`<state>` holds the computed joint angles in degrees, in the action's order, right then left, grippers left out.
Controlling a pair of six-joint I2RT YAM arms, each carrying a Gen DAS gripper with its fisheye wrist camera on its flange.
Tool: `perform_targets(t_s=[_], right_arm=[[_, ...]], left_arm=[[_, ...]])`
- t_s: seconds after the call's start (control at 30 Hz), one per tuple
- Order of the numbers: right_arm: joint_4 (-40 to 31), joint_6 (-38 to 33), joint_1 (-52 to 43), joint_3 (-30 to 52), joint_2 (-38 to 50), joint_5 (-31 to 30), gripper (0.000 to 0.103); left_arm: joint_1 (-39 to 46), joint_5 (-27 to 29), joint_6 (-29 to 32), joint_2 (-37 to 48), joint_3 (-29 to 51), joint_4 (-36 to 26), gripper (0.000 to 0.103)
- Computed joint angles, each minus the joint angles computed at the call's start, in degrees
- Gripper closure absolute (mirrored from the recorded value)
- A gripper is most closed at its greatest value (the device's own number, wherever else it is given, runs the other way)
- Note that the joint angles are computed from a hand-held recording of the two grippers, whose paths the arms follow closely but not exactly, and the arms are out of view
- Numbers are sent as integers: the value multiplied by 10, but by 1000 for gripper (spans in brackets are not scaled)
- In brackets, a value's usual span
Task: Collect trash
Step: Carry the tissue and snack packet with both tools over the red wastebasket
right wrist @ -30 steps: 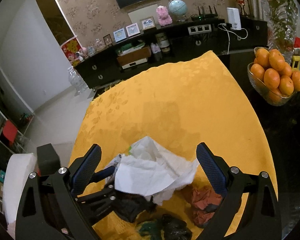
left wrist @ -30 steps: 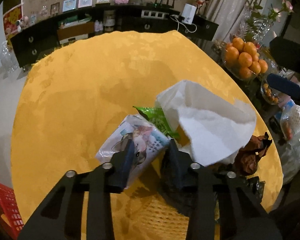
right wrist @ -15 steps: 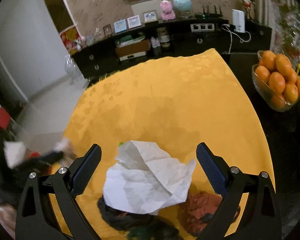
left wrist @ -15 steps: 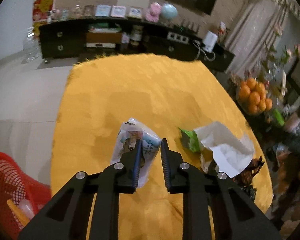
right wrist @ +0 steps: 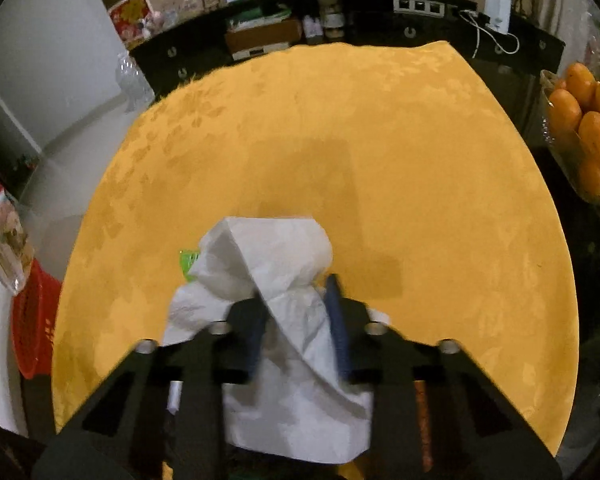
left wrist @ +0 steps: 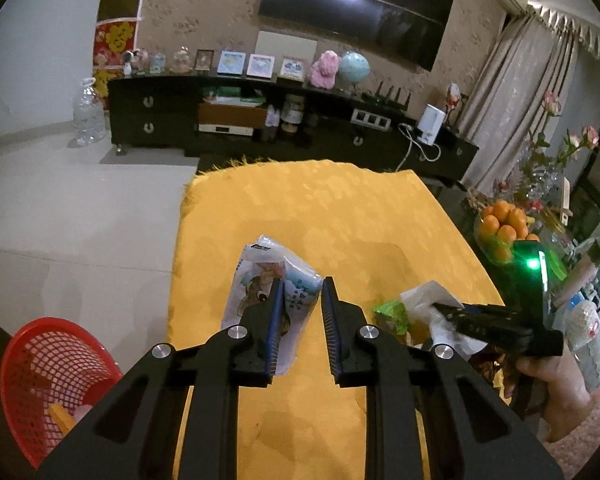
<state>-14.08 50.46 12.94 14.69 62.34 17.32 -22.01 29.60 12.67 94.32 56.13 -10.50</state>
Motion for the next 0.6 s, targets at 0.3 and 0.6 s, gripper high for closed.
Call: perform_targets(t_s=[0.3,0.6], right_arm=[[-159,73,111,42,-207,146,88],[-177,77,197,113,-166,207,88]], left_arm=[[34,0,-12,-46,-6,7,85],[85,-2,-2,-73,-3,-3,85]])
